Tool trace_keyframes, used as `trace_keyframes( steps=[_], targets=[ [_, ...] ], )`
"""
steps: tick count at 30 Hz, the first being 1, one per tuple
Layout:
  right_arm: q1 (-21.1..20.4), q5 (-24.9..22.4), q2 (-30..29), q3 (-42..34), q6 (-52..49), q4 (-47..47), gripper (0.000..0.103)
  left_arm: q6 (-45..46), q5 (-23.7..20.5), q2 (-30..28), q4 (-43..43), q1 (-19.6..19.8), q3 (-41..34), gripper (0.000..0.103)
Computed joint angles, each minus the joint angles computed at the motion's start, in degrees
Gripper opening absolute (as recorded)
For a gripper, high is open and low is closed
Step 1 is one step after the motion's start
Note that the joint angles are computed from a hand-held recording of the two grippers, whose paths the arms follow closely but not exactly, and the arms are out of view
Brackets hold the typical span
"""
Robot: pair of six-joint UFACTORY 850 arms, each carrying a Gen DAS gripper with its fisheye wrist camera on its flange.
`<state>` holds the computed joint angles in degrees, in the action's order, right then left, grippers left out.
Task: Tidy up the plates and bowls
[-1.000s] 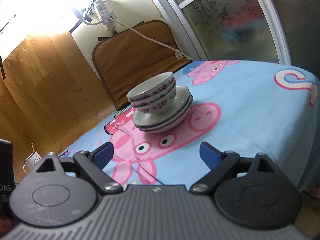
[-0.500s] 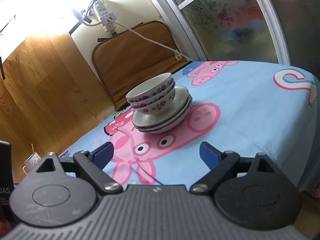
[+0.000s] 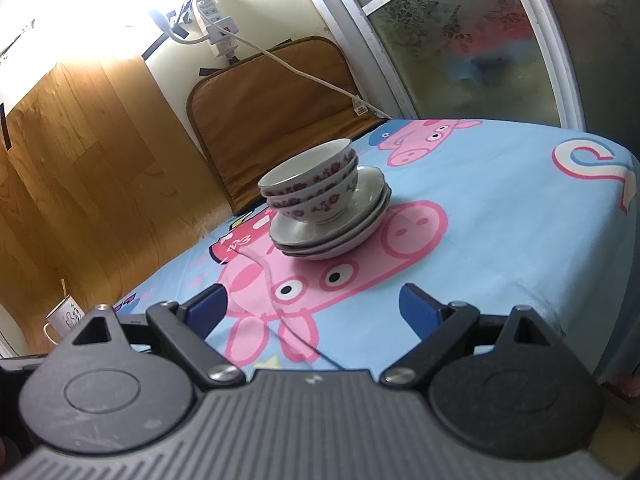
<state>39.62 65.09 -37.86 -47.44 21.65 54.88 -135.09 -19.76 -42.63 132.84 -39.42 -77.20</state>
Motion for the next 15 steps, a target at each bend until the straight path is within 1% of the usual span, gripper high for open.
trace_keyframes(
  steps=[5, 13, 15],
  targets=[
    [0.1, -0.6, -0.1, -0.5, -1.0, 0.0, 0.095, -3.6, -0.2, 0.4, 4.1, 0.3, 1.0, 0.103],
    [0.2, -1.0, -0.2, -0.8, -1.3, 0.2, 0.095, -1.4, 0.6, 0.2, 2.4, 0.2, 0.8, 0.103],
    [0.2, -1.1, -0.2, -0.8, -1.1, 0.2, 0.095, -2.3, 0.7, 0.3, 3.2, 0.3, 0.9, 0.103]
  ],
)
